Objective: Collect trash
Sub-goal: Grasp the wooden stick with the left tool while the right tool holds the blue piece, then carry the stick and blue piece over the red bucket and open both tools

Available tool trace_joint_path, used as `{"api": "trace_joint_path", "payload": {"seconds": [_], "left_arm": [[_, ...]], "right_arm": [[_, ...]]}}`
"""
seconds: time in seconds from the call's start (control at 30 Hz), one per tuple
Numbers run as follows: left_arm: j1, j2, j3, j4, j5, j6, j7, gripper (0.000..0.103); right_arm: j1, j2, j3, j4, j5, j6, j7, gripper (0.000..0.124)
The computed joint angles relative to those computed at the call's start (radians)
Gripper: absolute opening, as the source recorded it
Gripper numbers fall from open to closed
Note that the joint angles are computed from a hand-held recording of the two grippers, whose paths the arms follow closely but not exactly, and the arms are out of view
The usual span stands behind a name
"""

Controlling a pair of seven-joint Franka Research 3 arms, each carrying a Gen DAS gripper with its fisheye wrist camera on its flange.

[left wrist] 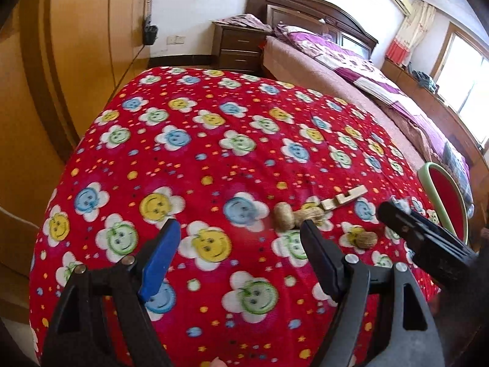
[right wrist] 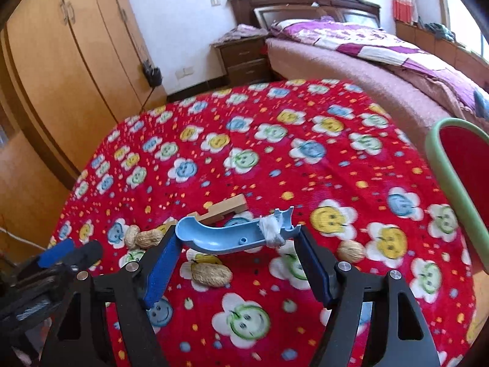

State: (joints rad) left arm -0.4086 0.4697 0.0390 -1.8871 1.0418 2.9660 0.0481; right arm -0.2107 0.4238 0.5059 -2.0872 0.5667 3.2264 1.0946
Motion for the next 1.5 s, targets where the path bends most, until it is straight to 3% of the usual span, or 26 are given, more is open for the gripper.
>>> {"api": "trace_joint_path", "payload": {"seconds": [0.1, 0.27, 0.47, 0.6, 0.7, 0.83, 1.0, 1.37, 1.5], "left_arm": [[0.011, 0.019, -0.022, 0.035, -0.023, 0.002, 0.062, 0.08], [0.036, 0.075, -0.085, 0.121, -0.145, -0.031, 0.279, 0.08], [0.068, 0.158, -0.166, 0.225, -0.333, -0.08, 0.534, 0.08], [0.075, 0.208, -0.204, 0.291, -0.423, -0.121, 0.684, 0.08], [0.057, 0.236, -0.201, 0.335, -0.462, -0.145, 0.765, 0.08], [0.025, 0.268, -0.183, 0.394, -0.511, -0.202, 0.845, 0.062], [0.01, 0.303, -0.183, 0.449, -0.566, -0.249, 0.931, 0.052], [-0.003, 0.33, -0.182, 0.478, -0.621, -0.205, 1.005, 0.012], [-0.005, 0.337, -0.18, 0.489, -0.633, -0.204, 1.014, 0.01]], "right_arm": [[-0.121, -0.022, 0.116, -0.048, 0.011, 0.045, -0.015, 0.076], [-0.32, -0.037, 0.288, -0.115, -0.034, 0.086, 0.03, 0.076], [-0.471, -0.039, 0.394, -0.165, -0.106, 0.106, 0.101, 0.076], [-0.51, -0.034, 0.404, -0.179, -0.149, 0.115, 0.154, 0.076], [-0.541, -0.036, 0.413, -0.192, -0.18, 0.121, 0.196, 0.076], [-0.581, -0.036, 0.427, -0.207, -0.227, 0.129, 0.249, 0.076], [-0.62, -0.036, 0.442, -0.221, -0.295, 0.135, 0.307, 0.076], [-0.697, -0.054, 0.462, -0.26, -0.439, 0.156, 0.445, 0.076], [-0.731, -0.065, 0.47, -0.276, -0.49, 0.169, 0.501, 0.076]]}}
